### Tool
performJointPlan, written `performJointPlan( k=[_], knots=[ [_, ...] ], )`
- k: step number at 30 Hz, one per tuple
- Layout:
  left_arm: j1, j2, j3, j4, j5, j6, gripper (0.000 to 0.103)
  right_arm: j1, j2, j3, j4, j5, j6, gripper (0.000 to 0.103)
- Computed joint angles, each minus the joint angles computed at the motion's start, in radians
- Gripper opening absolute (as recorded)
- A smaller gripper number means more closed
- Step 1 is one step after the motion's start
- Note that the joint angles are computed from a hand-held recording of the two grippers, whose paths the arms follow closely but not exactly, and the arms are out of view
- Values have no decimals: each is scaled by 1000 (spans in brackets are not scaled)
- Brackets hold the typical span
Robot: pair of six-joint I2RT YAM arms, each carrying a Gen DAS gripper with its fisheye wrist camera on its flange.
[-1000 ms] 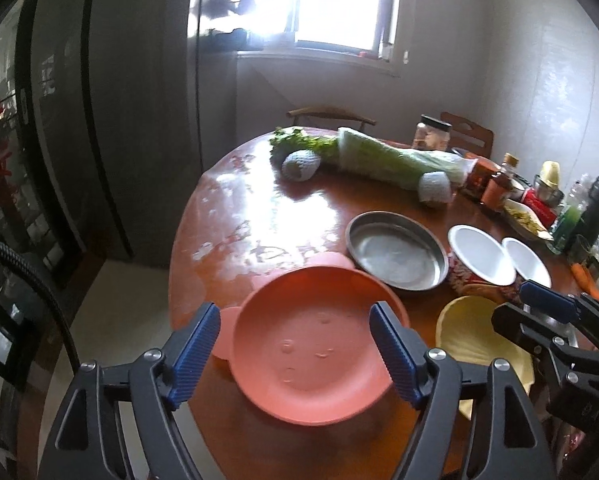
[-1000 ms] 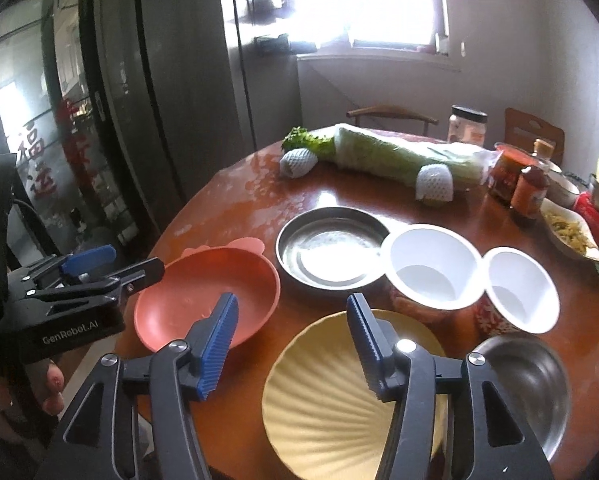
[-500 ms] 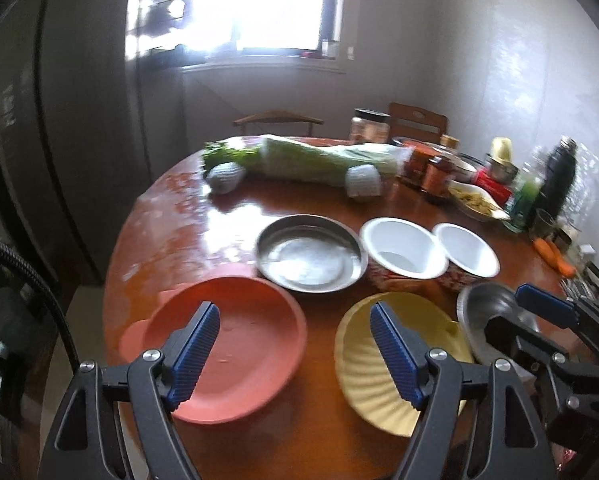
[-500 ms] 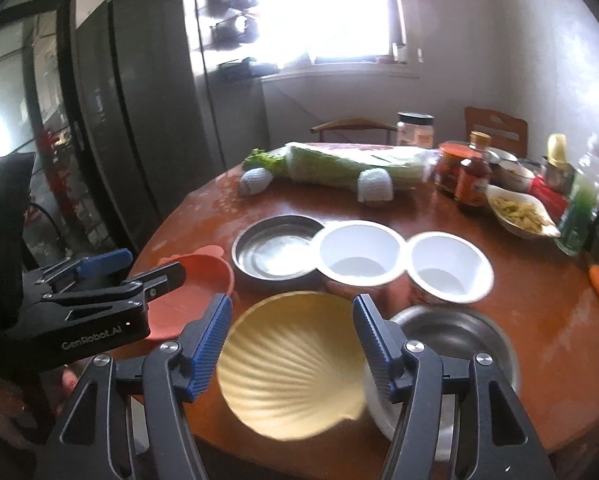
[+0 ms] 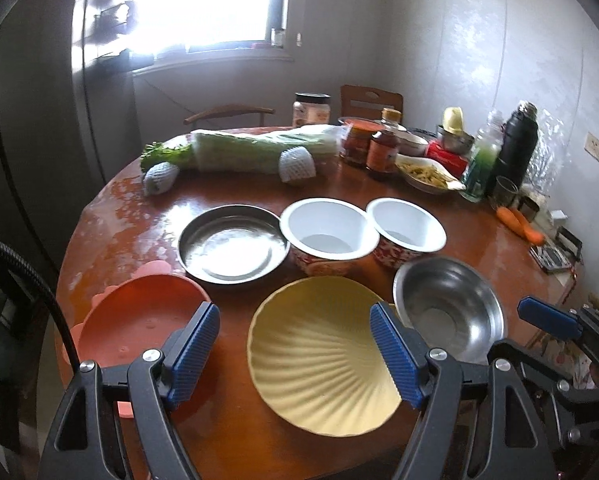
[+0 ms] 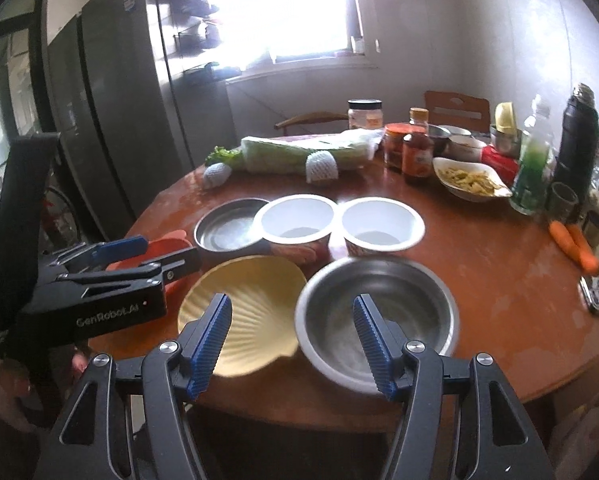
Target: Organize plates and bowls
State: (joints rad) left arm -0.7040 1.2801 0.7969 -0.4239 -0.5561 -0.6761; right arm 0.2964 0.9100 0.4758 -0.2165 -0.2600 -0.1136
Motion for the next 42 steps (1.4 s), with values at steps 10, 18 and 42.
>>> performJointPlan(
  k=[10, 18, 42],
  knots=[
    [-11, 45, -6, -13, 13, 7, 79, -35, -94, -62, -76, -39, -11, 65],
    [7, 92, -53, 17, 80, 16, 80, 69, -50, -121, -34, 9, 71, 65],
    [226, 392, 164, 71, 136, 300, 81, 139, 380, -44, 241, 1, 189, 65]
  ],
)
